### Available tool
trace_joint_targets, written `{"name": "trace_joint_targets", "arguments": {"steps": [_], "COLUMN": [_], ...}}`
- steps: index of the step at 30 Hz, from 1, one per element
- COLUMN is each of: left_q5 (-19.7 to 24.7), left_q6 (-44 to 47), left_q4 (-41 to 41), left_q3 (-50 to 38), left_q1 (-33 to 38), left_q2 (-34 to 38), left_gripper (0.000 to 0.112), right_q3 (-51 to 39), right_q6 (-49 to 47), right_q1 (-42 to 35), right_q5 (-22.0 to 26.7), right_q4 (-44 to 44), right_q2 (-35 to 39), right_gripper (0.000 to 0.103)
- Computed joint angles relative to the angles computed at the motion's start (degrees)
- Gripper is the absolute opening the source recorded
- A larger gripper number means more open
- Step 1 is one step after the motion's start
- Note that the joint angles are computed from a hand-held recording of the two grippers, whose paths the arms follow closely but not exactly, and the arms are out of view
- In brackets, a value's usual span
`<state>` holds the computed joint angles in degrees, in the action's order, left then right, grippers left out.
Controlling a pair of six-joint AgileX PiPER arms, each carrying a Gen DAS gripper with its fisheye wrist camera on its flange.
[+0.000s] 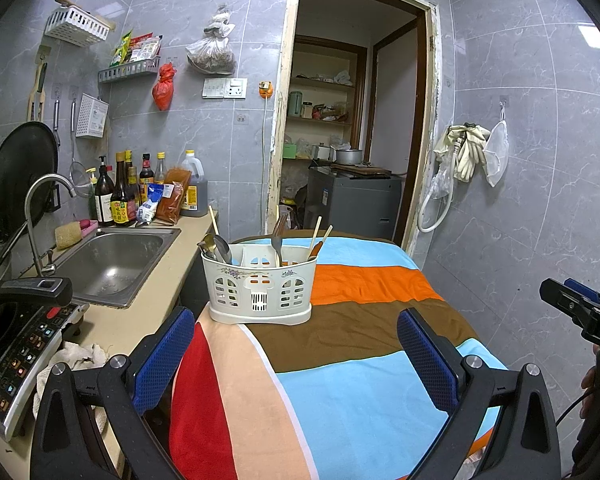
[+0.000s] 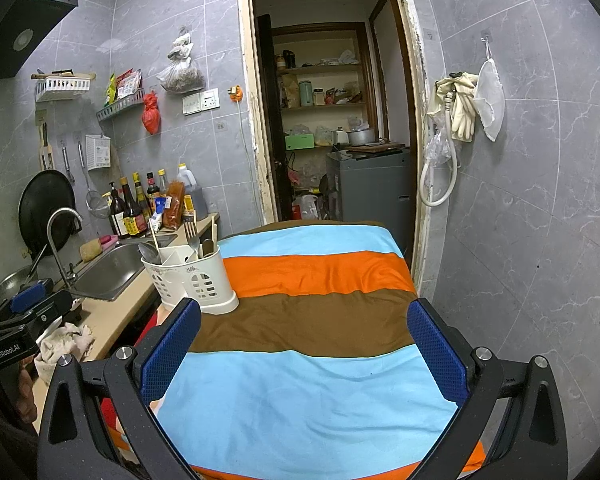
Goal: Organize utensils
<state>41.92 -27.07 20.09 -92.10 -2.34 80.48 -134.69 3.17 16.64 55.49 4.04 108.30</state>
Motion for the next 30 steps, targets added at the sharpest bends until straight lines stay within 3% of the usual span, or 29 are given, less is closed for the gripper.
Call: {"name": "trace_joint_targets", "arguments": {"steps": [30], "left_q5": [-0.3], "left_q6": [0.1], "left_q4": [0.0], "left_q3": [0.4], "left_q1": [0.1], "left_q2": [-0.2], "left_gripper": [0.102], "right_q3": [-0.9], "right_q6": [0.1], "right_q1": [0.1], "right_q5": [0.6], "right_q4": [-0.2], "right_q2": [0.3], "right_gripper": [0.101]}}
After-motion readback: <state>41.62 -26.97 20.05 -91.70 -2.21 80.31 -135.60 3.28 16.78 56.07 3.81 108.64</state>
